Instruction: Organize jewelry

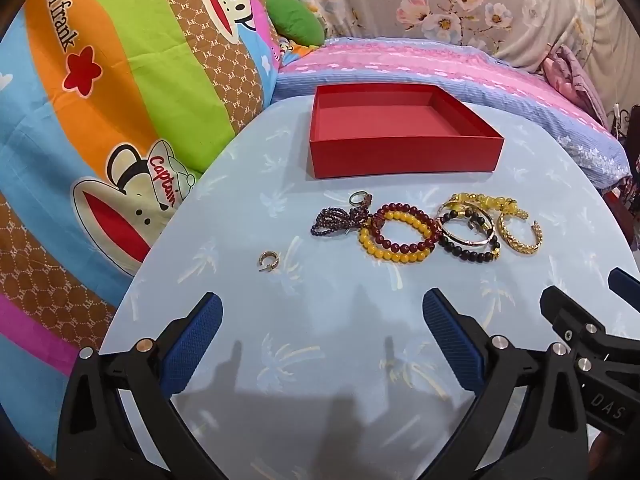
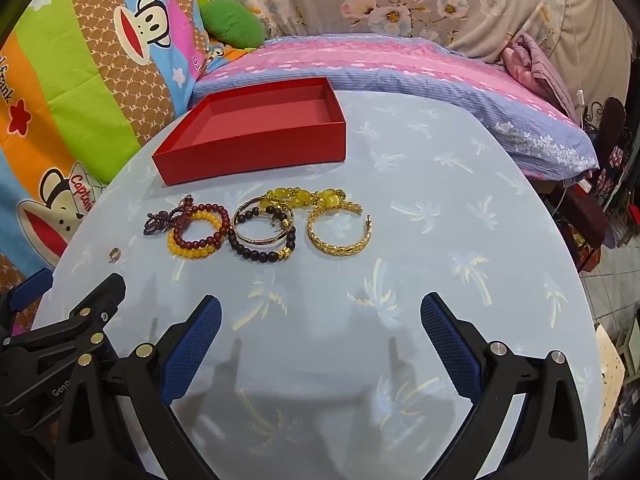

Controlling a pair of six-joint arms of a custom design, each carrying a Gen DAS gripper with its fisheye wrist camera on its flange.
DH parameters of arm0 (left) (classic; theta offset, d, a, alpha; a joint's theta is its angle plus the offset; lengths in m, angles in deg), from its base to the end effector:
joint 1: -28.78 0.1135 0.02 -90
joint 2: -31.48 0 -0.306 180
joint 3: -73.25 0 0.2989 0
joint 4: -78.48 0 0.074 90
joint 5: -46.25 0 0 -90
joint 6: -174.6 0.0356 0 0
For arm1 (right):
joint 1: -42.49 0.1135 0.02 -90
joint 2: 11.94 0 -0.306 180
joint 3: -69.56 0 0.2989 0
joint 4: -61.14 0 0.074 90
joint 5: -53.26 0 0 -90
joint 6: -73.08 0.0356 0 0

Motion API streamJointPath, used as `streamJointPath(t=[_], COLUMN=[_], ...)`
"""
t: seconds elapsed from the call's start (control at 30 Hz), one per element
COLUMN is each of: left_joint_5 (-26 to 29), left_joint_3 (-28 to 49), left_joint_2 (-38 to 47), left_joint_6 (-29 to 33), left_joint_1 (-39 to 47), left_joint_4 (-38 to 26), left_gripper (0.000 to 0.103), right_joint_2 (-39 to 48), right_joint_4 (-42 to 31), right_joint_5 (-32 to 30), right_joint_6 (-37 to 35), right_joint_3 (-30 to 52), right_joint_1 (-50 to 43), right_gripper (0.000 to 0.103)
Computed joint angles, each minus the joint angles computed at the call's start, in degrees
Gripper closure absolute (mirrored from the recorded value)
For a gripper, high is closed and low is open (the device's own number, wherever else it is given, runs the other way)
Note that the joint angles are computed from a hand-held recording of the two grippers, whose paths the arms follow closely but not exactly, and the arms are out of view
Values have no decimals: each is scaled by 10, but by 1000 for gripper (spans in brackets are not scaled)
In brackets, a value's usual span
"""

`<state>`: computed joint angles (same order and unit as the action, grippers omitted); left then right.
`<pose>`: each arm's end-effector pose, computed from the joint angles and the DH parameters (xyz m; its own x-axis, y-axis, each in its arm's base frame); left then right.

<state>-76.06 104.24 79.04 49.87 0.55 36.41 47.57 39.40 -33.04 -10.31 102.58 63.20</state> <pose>0.1448 -0.0562 0.1652 -0.7064 -0.1672 -0.6877 -0.3015 0.9502 0.0786 0.1928 0.0704 0.1622 -0.7290 -0.1528 -0.6673 -0.2303 0.9727 0.0289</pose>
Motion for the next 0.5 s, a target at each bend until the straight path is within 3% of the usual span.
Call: streamJointPath(t=[0.5], left_joint_5=[-6], left_joint_3=[0], left_joint_2=[12], left_joint_6=[-7], left_joint_1=[-3], left_joint_4=[-4], left_gripper=[7], right_joint_2=[-11], right_joint_4=[-4], right_joint_5=[10], right_joint_6=[-2], right_joint_3=[-3], right_joint_1=[11], right_gripper=[7])
